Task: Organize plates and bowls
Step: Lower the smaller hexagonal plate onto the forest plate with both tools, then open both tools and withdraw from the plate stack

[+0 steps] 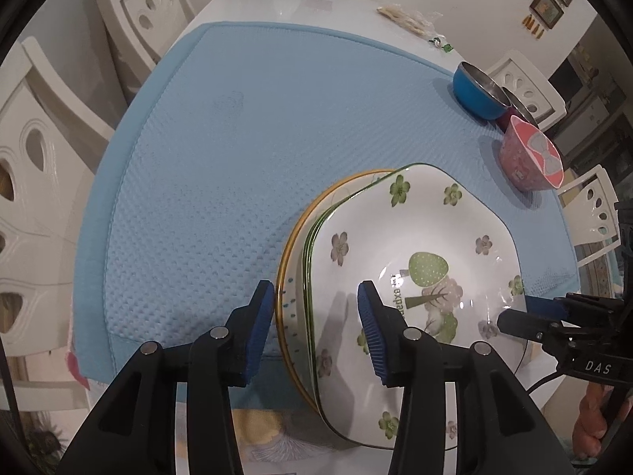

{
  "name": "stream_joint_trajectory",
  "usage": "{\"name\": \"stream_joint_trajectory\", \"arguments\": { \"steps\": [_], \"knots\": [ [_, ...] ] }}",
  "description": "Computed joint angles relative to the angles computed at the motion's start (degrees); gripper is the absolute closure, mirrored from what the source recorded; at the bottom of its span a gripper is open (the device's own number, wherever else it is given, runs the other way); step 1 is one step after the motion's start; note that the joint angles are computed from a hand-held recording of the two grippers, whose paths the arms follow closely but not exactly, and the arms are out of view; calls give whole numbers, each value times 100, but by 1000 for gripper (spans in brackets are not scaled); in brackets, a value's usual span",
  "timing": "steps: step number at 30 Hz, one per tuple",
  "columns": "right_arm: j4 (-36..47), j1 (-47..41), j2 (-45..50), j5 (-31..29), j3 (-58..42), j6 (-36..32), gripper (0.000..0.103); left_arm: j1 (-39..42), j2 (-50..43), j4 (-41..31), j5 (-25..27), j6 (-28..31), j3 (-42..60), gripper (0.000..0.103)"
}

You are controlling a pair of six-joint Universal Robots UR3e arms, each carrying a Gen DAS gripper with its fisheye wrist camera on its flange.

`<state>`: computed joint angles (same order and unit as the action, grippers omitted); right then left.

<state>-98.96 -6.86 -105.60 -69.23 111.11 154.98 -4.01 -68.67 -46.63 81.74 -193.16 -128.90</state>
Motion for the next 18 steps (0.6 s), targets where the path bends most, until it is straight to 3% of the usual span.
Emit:
{"name": "stream_joint_trajectory", "arguments": {
  "steps": [12, 18],
  "knots": [
    [-692, 532, 447, 2, -127, 528, 61, 2, -195, 33, 78, -118, 182, 62],
    [-447, 225, 351, 250, -80, 469, 61, 154, -54, -10, 92, -52, 245, 62]
  ]
}}
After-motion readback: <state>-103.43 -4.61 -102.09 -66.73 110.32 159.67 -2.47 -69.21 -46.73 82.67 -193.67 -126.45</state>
